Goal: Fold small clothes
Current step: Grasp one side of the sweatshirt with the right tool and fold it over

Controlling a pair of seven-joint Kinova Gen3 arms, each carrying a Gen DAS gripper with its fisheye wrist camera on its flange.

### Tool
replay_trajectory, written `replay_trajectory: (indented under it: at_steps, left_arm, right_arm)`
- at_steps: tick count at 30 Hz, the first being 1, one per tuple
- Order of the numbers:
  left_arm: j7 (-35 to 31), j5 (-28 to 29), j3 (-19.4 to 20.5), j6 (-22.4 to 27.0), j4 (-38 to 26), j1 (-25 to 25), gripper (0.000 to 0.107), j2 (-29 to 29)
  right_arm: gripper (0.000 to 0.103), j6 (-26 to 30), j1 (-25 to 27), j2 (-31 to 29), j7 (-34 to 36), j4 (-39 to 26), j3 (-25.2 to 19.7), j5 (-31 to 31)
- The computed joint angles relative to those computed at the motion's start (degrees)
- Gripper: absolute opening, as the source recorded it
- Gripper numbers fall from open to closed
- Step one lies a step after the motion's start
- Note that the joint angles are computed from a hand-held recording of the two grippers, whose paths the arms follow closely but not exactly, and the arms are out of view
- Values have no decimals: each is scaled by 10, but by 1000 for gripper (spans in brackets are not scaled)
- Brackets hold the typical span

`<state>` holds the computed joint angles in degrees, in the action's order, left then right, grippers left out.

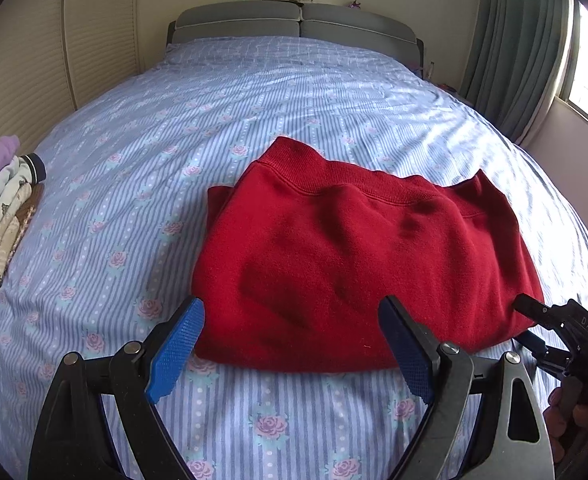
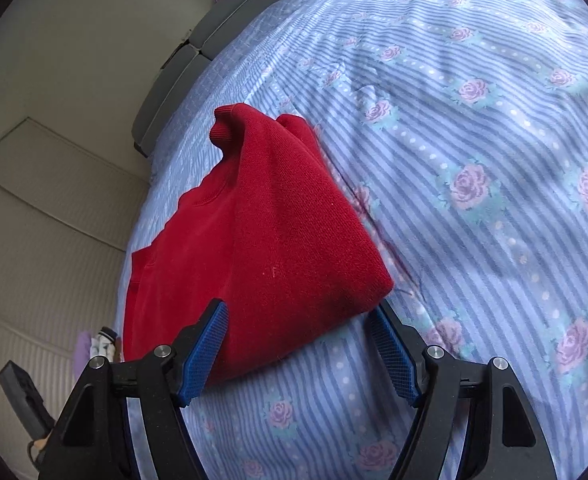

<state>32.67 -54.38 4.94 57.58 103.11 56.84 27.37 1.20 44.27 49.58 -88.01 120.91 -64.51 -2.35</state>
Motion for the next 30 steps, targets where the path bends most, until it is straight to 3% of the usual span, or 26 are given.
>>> replay_trajectory:
  at_steps: [8, 10, 15, 18, 20, 23, 27, 30]
  left_arm:
    - [14, -4, -12, -36, 21, -27, 89, -9]
    - [20, -8, -13, -40, 25, -29, 89, -12]
    - [26, -18, -11, -43, 34, -34, 89, -18]
    - [23, -17, -7, -50, 37, -40, 89, -19]
    - [24, -19, -6, -53, 42, -40, 89, -22]
    - [27, -20, -4, -39, 49, -35, 89, -31]
    - [36, -18, 6, -21, 73, -38, 89, -56]
    - [38, -9, 21, 11, 89, -39, 89, -78]
  right_arm:
    - [74, -67, -48, 28, 33, -21, 10, -68]
    - [74, -68, -57, 24, 19, -27, 10, -54]
    - [73, -84, -65, 47, -56, -27, 8, 48]
    - [55, -79, -68, 51, -95, -37, 19, 68]
    - [44, -87, -78, 17, -102, -30, 37, 42]
    - [36, -128, -113, -63, -62, 4, 65, -28]
    - [34, -220, -213, -169, 8, 43, 119, -121]
    - [33, -237, -293, -249, 76, 48, 165, -191]
